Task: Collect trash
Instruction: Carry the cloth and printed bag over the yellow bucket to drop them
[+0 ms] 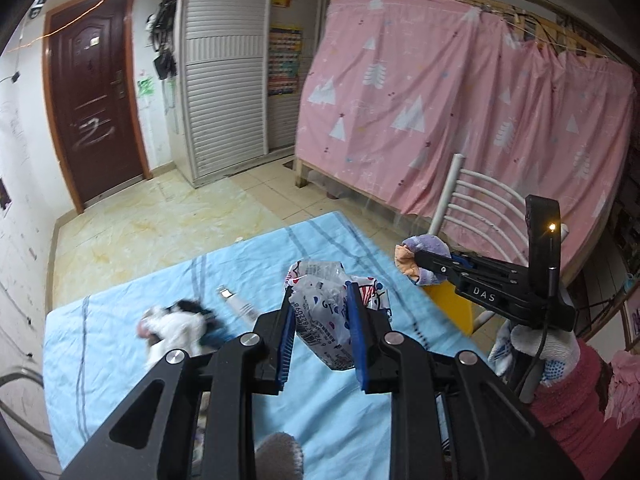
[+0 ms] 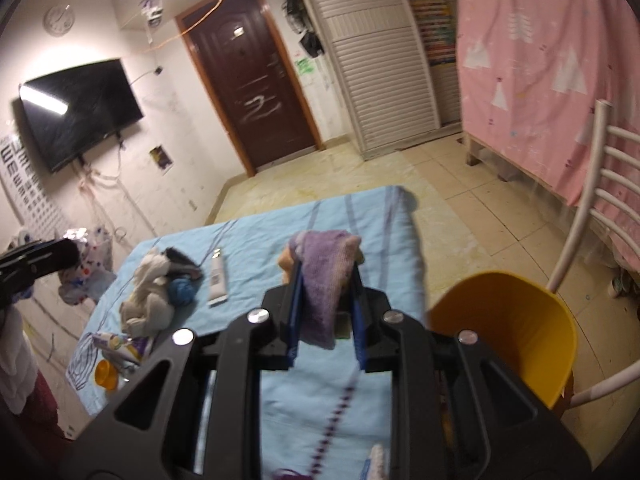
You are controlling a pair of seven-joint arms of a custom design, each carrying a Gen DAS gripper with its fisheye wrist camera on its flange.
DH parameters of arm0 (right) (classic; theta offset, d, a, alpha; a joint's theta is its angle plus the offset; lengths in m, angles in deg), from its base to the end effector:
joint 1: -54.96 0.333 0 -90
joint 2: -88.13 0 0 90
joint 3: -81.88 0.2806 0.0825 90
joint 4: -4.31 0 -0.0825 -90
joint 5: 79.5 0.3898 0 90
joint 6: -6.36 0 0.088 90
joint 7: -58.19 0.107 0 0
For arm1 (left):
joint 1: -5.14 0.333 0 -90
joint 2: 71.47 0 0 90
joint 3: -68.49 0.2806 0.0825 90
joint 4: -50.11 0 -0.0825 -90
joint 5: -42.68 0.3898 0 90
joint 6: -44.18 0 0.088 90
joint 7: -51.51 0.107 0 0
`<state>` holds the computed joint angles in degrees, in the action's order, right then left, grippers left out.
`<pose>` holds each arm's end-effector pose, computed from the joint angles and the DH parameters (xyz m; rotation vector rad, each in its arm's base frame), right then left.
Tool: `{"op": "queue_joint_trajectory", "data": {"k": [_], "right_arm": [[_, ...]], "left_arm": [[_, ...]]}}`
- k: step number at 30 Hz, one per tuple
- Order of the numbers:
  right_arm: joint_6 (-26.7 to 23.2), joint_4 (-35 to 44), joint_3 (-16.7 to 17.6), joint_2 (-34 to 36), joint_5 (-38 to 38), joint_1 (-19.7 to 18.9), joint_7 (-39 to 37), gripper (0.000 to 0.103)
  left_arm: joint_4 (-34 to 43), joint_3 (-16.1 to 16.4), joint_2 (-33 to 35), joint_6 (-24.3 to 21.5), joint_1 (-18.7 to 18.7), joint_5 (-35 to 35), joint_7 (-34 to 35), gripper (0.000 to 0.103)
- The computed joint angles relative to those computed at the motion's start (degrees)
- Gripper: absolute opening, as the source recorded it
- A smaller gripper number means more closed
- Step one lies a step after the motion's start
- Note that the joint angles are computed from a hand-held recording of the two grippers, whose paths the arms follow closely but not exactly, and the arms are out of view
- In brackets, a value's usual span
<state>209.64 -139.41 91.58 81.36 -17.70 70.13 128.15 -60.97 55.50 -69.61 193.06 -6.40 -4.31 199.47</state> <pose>0.4637 0.0959 0.3875 -1.1920 1.8670 -0.6606 0.5653 -0.2405 0.4944 -0.9392 2.5125 -1.1854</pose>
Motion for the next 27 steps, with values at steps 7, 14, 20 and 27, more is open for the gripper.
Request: {"op": "queue_joint_trajectory", "data": {"k": [7,14,20,27], "right_arm": [[3.53,-6.59,-1.88,-2.93,-2.58,-2.49,6.77,0.02],[4.42,-10.43,-4.63,-2.4,-6.73,-4.79,13.44,0.02],[3.97,-11.71,-6.61,-0.15,-14.8,-6.65,21.36,0.021],[4.83,-13.19,-7.14,0.28,-17.23,-8.38,25.39,0.034]], "left_arm": [[3.34,-2.65,3.03,0.51,-2.44,0.59,-1.14,0.015],[8.56,-5.71,8.54,0.13,-5.29,5.58,-6.32,0.015],[14.79,-7.38,15.35,0.07,-8.1,14.83,-14.28,0.015],[23.59,-8.82,23.58,-1.48,-10.82,24.31,-23.06,0.015]]}}
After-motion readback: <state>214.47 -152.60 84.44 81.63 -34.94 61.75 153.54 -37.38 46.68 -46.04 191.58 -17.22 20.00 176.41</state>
